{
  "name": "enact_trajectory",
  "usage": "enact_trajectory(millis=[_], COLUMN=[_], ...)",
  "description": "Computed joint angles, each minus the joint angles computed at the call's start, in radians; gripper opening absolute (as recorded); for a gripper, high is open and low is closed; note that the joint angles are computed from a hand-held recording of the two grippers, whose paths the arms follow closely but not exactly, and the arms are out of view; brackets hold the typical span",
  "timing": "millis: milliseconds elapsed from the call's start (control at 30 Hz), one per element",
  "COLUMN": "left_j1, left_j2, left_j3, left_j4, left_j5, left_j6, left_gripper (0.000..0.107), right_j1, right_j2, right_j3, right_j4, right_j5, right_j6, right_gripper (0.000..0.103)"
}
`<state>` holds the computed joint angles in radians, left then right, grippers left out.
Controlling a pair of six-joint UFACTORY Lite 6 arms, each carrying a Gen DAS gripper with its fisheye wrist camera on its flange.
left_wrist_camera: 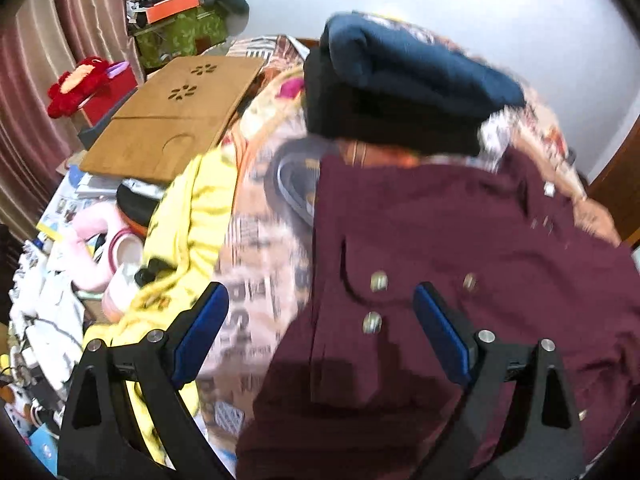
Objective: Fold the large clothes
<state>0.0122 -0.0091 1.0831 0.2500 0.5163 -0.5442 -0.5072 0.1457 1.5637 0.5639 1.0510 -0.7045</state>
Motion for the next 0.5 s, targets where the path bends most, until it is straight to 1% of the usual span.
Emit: enact_trajectory(millis=[67,133,167,233,333,367,400,433,467,500], left_j1=[0.058,0.098,0.125,0.154,0.195,0.21,0.219,0.224,0.223,0.222], left_j2=[0.056,0.105,0.16,0.245,0.411,0.467,0.488,0.513,0.524,0.52], left_j3=[0.082,0.138,0.185,0.25,0.362,0.397,0.403,0.412,0.414,0.397], left_j4=[-0.151,-0.294,-0.381,-0.461,-0.576,-0.625,-0.658,-0.684,-0.677,-0.688], left_j5=[0.001,0.003,0.009,0.031,0.09,0.112,0.117,0.113,0.095,0.054], left_j6=[0.171,0.323,0.418,0.511,0.617,0.653,0.679,0.694,0.682,0.691], left_gripper=[0.094,0.094,0.094,0.094,0.092,0.087,0.082,0.074,0.073,0.073], right_j1=[0.001,0.009,0.018,0.032,0.057,0.063,0.065,0.065,0.064,0.066], right_j2=[0.087,0.148,0.207,0.282,0.44,0.492,0.532,0.58,0.628,0.682], right_j3=[0.12,0.194,0.261,0.342,0.5,0.556,0.598,0.653,0.719,0.796], right_j4=[0.026,0.03,0.018,-0.007,-0.054,-0.069,-0.078,-0.079,-0.079,-0.083], right_j5=[0.035,0.047,0.056,0.086,0.141,0.164,0.189,0.219,0.252,0.287], right_j6=[0.02,0.043,0.069,0.095,0.148,0.171,0.188,0.2,0.21,0.225], right_gripper=[0.082,0.082,0.082,0.082,0.082,0.082,0.082,0.082,0.082,0.082])
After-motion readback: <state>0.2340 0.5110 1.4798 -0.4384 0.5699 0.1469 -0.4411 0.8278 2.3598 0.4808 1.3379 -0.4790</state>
